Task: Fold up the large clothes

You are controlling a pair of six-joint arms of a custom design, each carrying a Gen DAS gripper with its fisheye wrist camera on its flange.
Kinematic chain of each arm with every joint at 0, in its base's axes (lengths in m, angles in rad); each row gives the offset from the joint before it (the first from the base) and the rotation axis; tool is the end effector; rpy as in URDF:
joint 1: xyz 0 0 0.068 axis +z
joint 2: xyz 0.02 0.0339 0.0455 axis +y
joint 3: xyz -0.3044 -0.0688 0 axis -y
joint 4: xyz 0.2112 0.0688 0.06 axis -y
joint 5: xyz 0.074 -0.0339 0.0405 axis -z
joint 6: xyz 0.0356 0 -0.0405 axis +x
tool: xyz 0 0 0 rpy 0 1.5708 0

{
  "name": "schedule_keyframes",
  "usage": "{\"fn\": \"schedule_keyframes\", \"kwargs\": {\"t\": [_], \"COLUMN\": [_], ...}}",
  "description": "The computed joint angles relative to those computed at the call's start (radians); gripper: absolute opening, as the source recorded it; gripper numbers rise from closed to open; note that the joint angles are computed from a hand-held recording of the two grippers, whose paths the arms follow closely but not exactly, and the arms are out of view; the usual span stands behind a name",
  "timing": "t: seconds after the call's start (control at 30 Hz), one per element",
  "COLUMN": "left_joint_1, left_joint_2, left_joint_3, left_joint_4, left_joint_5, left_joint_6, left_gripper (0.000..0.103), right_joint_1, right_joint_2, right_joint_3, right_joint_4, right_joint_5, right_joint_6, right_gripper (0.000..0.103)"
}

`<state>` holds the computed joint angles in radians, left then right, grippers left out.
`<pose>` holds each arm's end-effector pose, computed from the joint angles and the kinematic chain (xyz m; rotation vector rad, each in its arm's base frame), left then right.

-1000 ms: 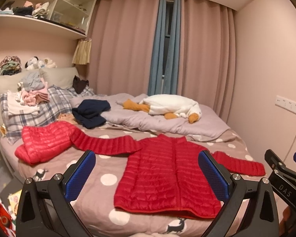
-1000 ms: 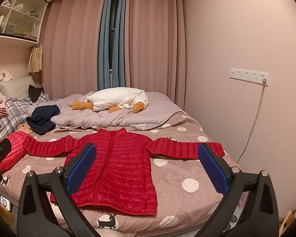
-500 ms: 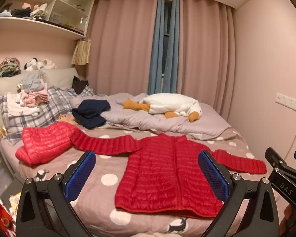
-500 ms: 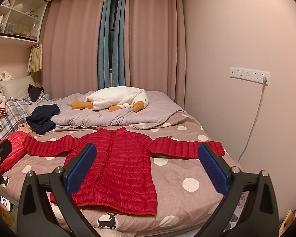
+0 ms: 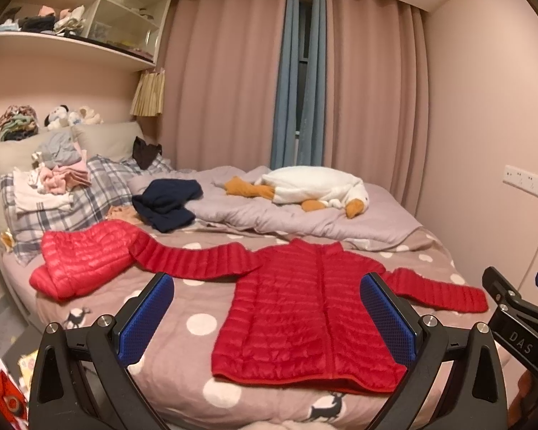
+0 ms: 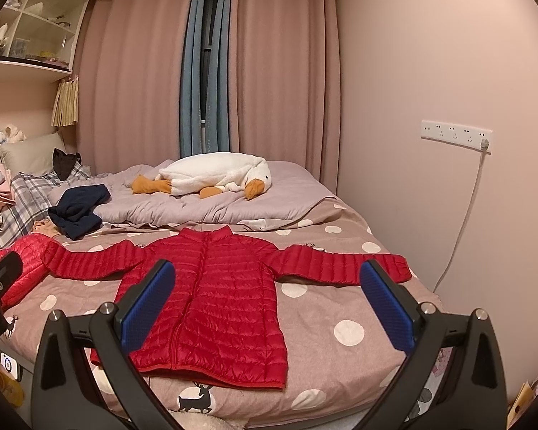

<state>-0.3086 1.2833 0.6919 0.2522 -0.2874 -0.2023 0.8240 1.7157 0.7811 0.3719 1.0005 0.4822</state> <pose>0.2360 -0.0646 0.3015 -0.0927 1.8940 -0.0732 0.2370 0.2119 0.2307 0.2271 1.8528 -0.1769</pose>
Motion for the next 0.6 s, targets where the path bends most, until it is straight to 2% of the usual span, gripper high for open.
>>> {"fn": "schedule_keyframes", "kwargs": {"t": [0.33, 0.53, 0.6], "left_joint_1": [0.027, 0.110, 0.152], "left_joint_2": [0.048, 0.191, 0.271], "left_joint_3": [0.005, 0.081, 0.120], "left_joint_4": [0.031, 0.045, 0.066], "left_joint_5": [0.027, 0.090, 0.125], "left_joint_6": [-0.006, -0.066, -0.073], "left_gripper": [0.103, 0.103, 0.103], "right_joint_1": [-0.033, -0.125, -0.182], "right_joint_2": [0.033, 0.109, 0.150], "right_joint_3": [0.032, 0.084, 0.113], "right_joint_4": [-0.010, -0.024, -0.036], "right_joint_5": [-0.041, -0.133, -0.198], "right_joint_6": [0.003, 0.009, 0.011], "right_gripper": [0.103, 0.103, 0.103]}}
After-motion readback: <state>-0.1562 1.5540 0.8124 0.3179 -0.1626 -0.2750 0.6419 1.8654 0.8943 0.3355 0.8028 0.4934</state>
